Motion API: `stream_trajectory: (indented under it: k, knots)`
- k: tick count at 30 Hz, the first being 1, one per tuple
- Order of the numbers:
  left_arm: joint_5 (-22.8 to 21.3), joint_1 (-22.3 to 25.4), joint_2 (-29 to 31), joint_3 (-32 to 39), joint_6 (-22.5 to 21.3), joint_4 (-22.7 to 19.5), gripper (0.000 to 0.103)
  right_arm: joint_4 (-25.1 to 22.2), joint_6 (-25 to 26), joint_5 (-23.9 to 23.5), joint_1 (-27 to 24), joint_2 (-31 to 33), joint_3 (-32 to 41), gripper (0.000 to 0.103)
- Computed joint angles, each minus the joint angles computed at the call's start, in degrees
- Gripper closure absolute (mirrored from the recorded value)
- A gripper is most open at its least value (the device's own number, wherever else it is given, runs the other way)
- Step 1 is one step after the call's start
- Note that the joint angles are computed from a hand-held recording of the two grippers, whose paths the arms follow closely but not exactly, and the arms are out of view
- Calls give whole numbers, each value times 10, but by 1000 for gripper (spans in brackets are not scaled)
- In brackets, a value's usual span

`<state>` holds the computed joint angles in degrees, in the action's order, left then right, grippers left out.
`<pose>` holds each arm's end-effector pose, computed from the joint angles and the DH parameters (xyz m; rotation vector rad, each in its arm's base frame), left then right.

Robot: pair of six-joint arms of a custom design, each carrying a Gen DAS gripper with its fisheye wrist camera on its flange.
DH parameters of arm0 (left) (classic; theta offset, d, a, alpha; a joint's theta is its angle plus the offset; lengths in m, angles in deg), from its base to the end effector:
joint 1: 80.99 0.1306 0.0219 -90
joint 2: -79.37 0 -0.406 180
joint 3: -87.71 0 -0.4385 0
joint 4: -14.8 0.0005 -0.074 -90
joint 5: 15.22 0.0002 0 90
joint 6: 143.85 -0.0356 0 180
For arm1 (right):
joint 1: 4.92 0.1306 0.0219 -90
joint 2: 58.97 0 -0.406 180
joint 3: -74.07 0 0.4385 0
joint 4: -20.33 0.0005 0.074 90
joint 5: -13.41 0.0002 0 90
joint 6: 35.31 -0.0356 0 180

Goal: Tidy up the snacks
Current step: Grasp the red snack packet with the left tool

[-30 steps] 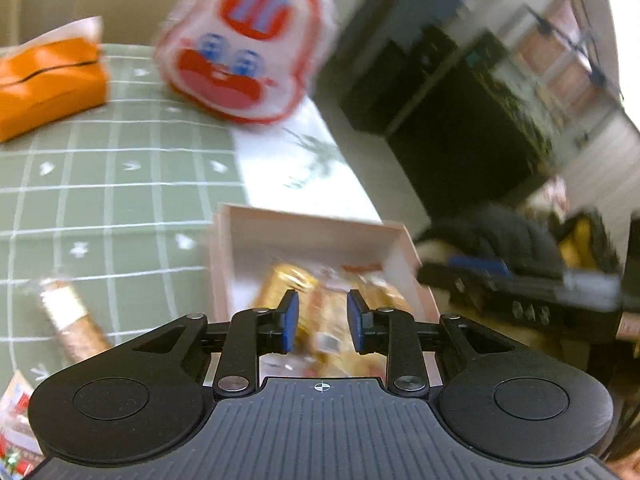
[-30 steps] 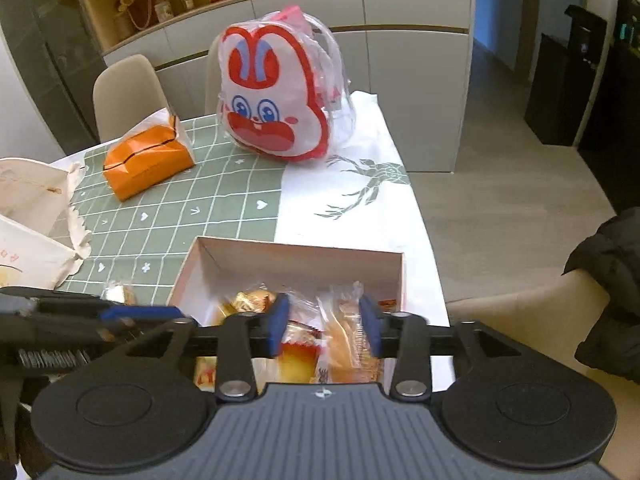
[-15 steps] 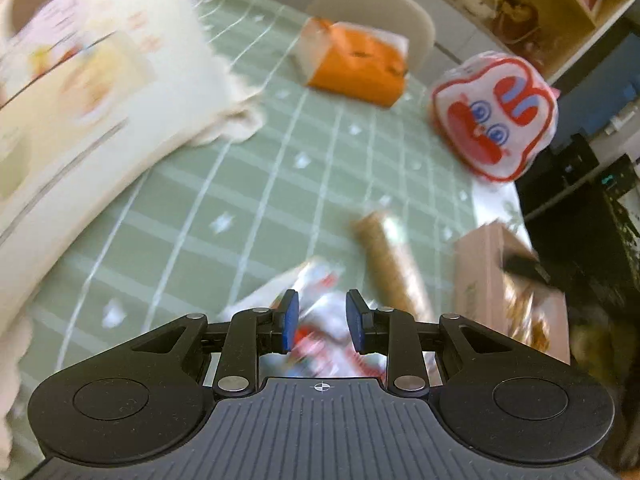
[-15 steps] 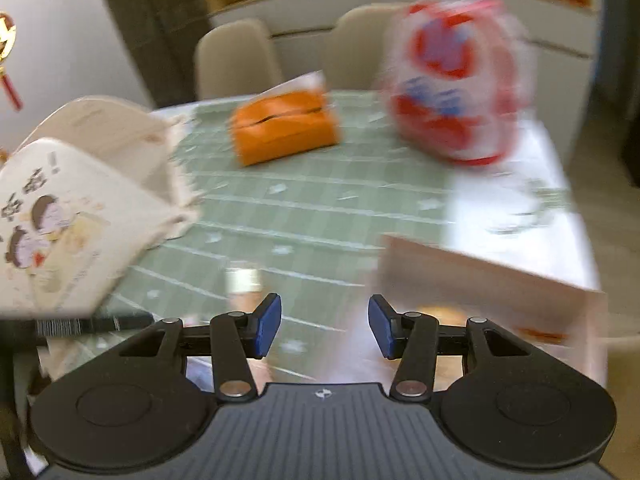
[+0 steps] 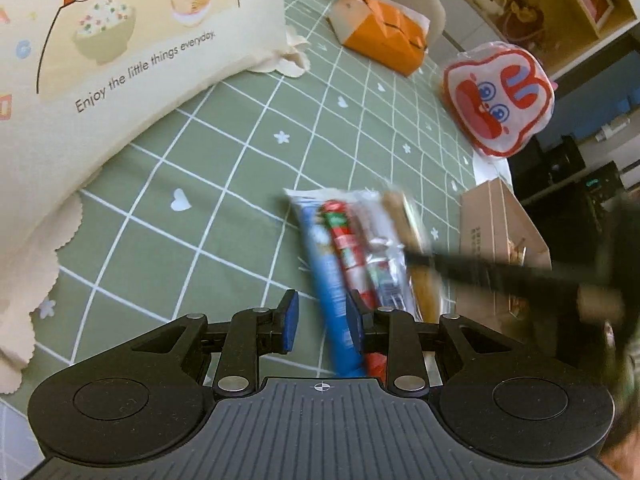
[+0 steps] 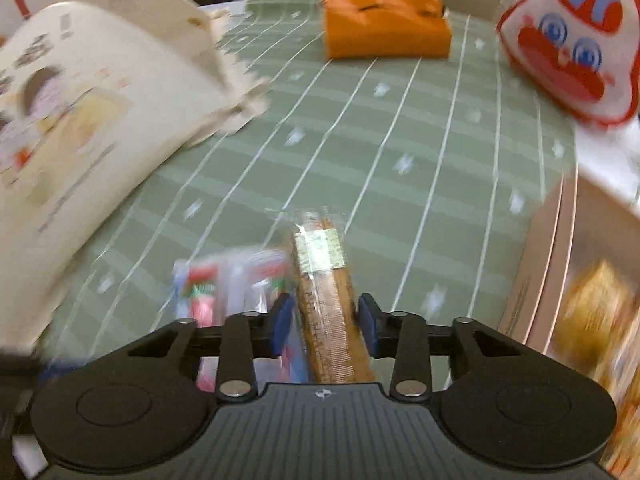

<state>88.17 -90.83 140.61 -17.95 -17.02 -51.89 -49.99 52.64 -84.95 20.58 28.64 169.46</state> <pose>0.3118 -0.0630 0.4984 -0.5054 2.5327 -0.6144 0.4399 0.2150 0.4986 -0.5936 2.6236 0.3474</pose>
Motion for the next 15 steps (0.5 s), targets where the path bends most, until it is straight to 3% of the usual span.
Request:
stream_trajectory:
  k: [5,9,11,15]
  knots:
    - [1,-40,22,14,-10,2,73,-30,-8,-48,4,-95,-88,70]
    - [-20,-85,47,37,-40,-13,70,-40,-30,-54,-5,-151,-133,70]
    - [-14,-92,45,35,-46,-16,70,-32,-33,-26,-7,-177,-151,70]
    - [-46,-78,18,22,-32,-31,70,-4,-19,59,12,-209,-171,61]
